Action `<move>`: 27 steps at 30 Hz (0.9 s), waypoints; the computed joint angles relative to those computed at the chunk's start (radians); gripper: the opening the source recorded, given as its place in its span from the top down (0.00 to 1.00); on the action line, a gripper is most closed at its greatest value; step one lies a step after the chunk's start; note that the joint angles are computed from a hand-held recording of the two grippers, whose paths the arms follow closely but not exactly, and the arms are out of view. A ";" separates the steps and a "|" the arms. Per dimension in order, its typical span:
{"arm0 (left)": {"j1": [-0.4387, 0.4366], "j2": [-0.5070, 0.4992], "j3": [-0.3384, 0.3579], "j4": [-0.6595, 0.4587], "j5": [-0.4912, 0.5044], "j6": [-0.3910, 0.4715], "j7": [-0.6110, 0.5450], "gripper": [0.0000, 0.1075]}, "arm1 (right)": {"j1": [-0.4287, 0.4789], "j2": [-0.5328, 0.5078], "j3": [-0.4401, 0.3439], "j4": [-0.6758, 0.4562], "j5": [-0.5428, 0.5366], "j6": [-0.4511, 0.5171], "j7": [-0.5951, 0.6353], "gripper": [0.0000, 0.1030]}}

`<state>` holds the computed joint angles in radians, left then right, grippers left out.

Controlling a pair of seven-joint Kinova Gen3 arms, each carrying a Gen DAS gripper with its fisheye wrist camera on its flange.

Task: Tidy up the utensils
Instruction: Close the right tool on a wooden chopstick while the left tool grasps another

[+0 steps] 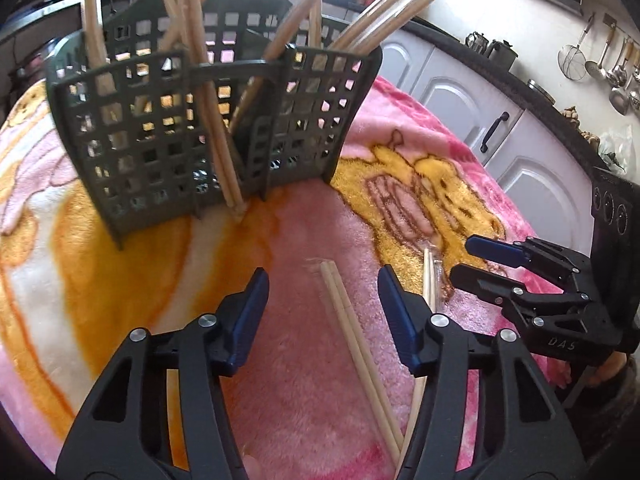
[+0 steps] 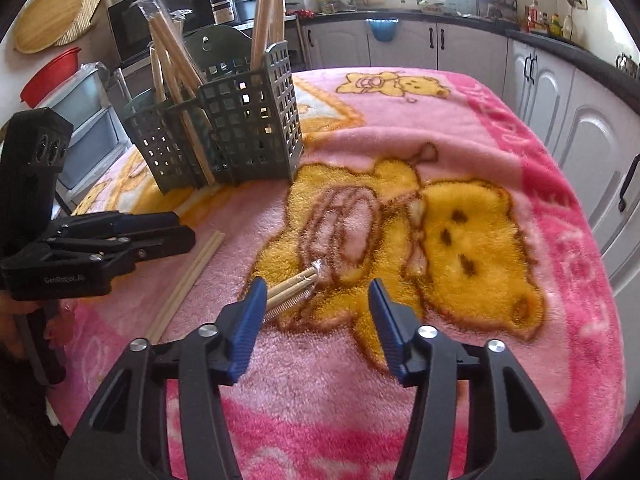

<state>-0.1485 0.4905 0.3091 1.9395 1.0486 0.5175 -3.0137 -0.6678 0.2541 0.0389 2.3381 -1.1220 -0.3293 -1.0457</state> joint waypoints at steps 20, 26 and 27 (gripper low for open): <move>0.028 0.080 0.061 -0.085 -0.178 -0.042 0.191 0.86 | 0.111 0.054 0.000 -0.044 0.445 0.102 -0.416 0.89; 0.004 0.089 0.098 -0.081 -0.195 -0.072 0.202 0.92 | 0.016 0.055 0.090 -0.034 0.441 0.083 -0.457 0.98; 0.002 0.090 0.101 -0.082 -0.199 -0.072 0.208 0.92 | 0.012 0.053 0.095 -0.032 0.442 0.081 -0.460 0.98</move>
<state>-0.1470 0.5808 0.4098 1.8575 0.8493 0.4457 -2.8057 -0.6555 0.3074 0.1335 2.3061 -0.6802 -0.2483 -1.5057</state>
